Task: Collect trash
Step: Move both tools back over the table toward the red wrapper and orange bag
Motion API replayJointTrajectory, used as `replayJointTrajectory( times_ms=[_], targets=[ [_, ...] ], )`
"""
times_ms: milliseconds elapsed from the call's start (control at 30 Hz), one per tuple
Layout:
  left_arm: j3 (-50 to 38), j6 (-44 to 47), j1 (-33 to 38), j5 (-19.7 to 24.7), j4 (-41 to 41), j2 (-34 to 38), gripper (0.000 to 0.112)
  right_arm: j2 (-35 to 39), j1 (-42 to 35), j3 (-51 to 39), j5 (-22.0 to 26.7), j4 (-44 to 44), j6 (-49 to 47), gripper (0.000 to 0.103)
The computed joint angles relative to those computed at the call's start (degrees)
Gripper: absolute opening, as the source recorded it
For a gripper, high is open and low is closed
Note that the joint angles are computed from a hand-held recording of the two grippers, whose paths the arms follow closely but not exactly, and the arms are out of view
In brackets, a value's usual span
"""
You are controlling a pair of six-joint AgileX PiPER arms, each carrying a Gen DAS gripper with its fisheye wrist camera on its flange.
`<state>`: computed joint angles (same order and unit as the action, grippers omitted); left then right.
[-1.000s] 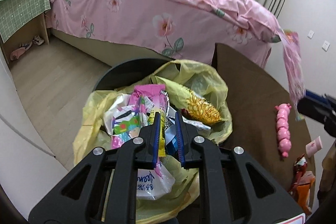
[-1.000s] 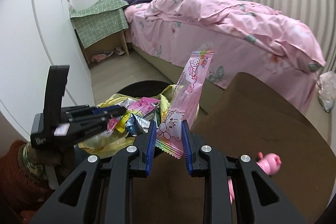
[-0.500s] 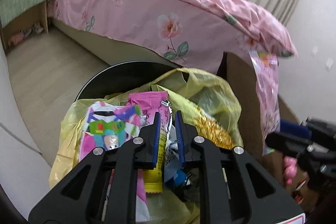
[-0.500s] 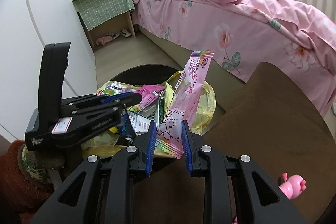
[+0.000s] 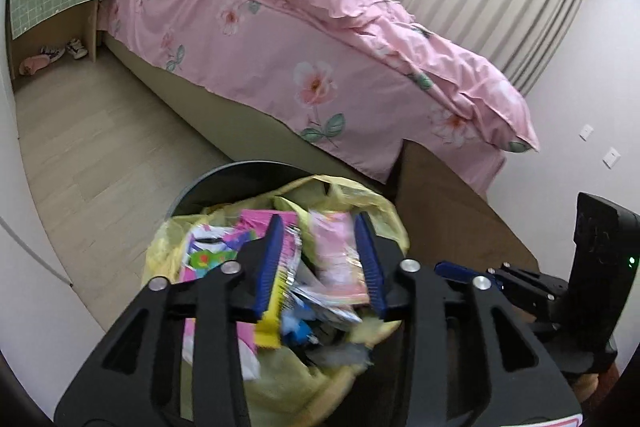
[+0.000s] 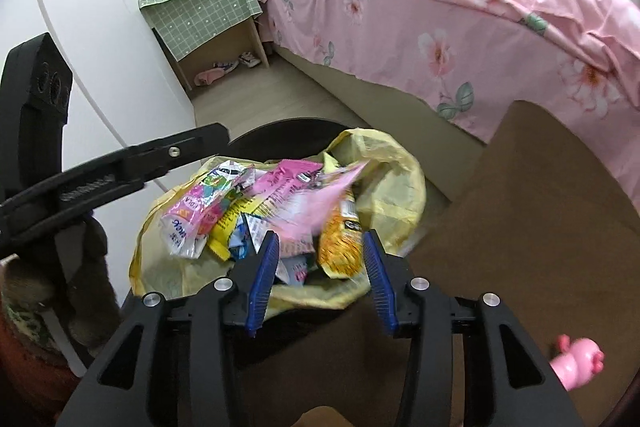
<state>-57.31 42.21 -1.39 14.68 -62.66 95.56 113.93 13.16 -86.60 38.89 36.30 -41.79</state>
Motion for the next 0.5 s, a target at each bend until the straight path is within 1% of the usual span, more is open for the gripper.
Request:
replayJointTrajectory(
  times_ms=[67, 100, 133, 167, 233, 267, 300, 367, 400, 433, 500],
  targets=[
    [1.56, -2.23, -1.87, -0.89, 2.31, -2.39, 0.047, -3.79, -1.38, 3.54, -1.32, -2.82, 2.03, 0.041],
    [2.61, -2.83, -3.11, -1.71, 2.83, -3.70, 0.054, -6.33, -2.49, 5.93, -2.30, -4.32, 3.05, 0.041],
    [4.15, -3.43, -4.98, -2.93, 3.17, -5.34, 0.057, -8.40, -3.63, 7.91, -2.92, -5.05, 3.39, 0.041],
    [5.48, -4.09, -6.86, -3.86, 3.58, -6.52, 0.057, -10.92, -5.12, 10.52, -3.66, -4.81, 2.76, 0.041],
    [7.16, -9.18, -11.52, -4.18, 8.52, -7.94, 0.058, -16.12, -9.27, 15.40, -4.30, -2.94, -0.15, 0.041],
    [7.70, -10.19, -13.14, -4.12, 9.45, -8.26, 0.058, -18.41, -11.36, 17.66, -4.59, -1.71, -1.85, 0.041],
    [8.32, -9.98, -15.25, -4.13, 9.17, -8.35, 0.058, -21.15, -13.78, 20.57, -5.02, 0.25, -4.28, 0.041],
    [9.07, -6.66, -20.33, -3.38, 6.70, -7.74, 0.058, -26.34, -19.28, 26.48, -5.44, 4.77, -10.40, 0.041],
    [9.10, -7.83, -22.59, -3.24, 8.54, -7.33, 0.058, -28.75, -22.03, 29.34, -5.59, 6.68, -13.13, 0.041],
    [8.75, -10.71, -26.04, -3.38, 12.67, -6.53, 0.058, -31.30, -24.98, 32.49, -5.76, 8.82, -16.10, 0.041],
    [8.67, -16.34, -29.93, -4.51, 19.21, -5.94, 0.058, -35.19, -30.63, 37.59, -5.41, 12.74, -21.64, 0.042]
  ],
)
